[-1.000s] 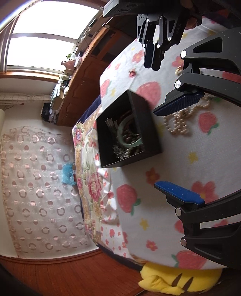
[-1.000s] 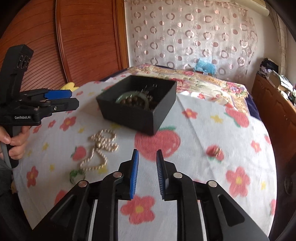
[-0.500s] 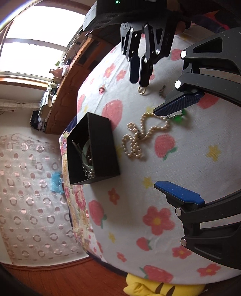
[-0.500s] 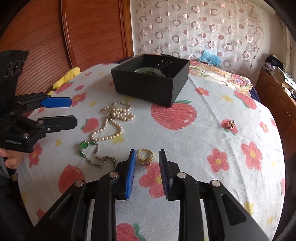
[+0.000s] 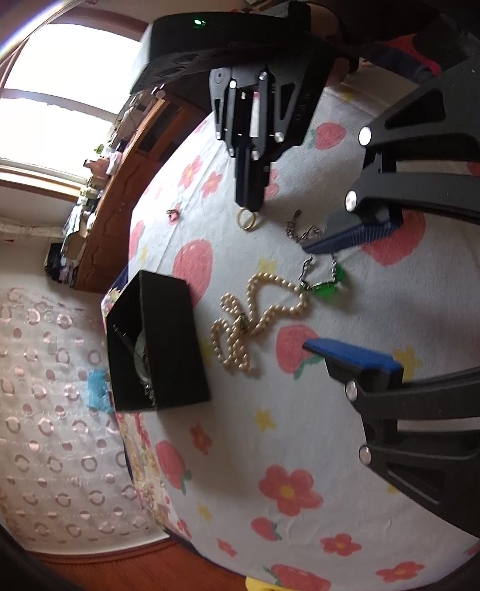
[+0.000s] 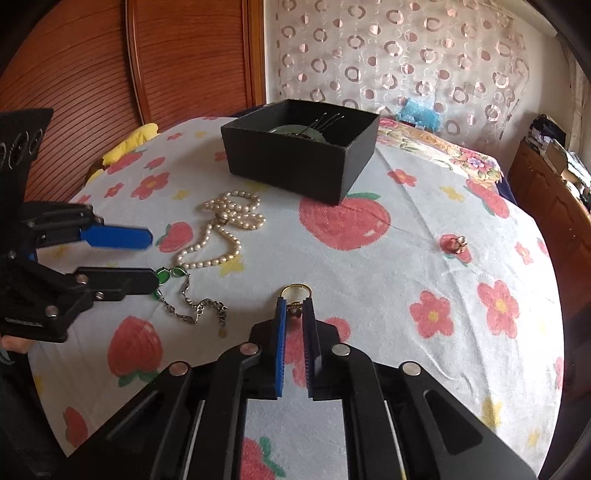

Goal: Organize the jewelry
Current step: 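Close the right tool on the gold ring while the left tool grasps the green-bead chain bracelet, then carry the ring with the right tool into the box while the left tool drops the chain bracelet in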

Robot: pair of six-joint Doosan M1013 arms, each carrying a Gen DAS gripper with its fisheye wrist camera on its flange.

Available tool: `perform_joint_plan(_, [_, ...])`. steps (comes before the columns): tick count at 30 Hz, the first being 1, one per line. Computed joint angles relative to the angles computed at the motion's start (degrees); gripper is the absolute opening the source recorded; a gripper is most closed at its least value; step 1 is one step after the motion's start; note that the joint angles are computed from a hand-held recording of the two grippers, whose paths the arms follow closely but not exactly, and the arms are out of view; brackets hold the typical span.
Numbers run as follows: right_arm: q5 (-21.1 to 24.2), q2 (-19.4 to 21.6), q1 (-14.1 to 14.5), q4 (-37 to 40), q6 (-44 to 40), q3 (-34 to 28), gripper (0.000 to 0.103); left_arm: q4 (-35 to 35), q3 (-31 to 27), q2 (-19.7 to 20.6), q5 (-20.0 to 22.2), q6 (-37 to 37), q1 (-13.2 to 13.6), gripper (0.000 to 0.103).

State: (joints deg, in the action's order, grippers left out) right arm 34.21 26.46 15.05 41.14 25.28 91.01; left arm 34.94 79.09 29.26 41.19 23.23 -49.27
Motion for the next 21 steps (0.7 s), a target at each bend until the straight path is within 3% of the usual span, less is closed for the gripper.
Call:
perform_joint_plan(3, [-0.29, -0.22, -0.17, 1.09, -0.72, 0.26, 0.009, -1.34, -0.31, 0.41, -0.23, 1.18, 0.15, 0.032])
perform_joint_plan(8, [-0.68, -0.54, -0.52, 2.54, -1.57, 0.59, 0.009, -0.83, -1.60, 1.27, 1.77, 2.44, -0.18, 0.029])
perform_joint_plan(10, [-0.60, -0.70, -0.77, 3.30, -1.88, 0.76, 0.009, -0.70, -1.82, 1.40, 2.11, 2.45, -0.24, 0.016])
perform_joint_plan(13, [-0.81, -1.02, -1.10, 3.89, -2.29, 1.18, 0.009, -1.00, -1.75, 1.33, 1.69, 2.56, -0.26, 0.006])
perform_joint_plan(21, [-1.54, -1.89, -1.52, 5.53, -3.70, 1.59, 0.009, 6.68, -0.50, -0.70, 0.25, -3.63, -0.77, 0.006])
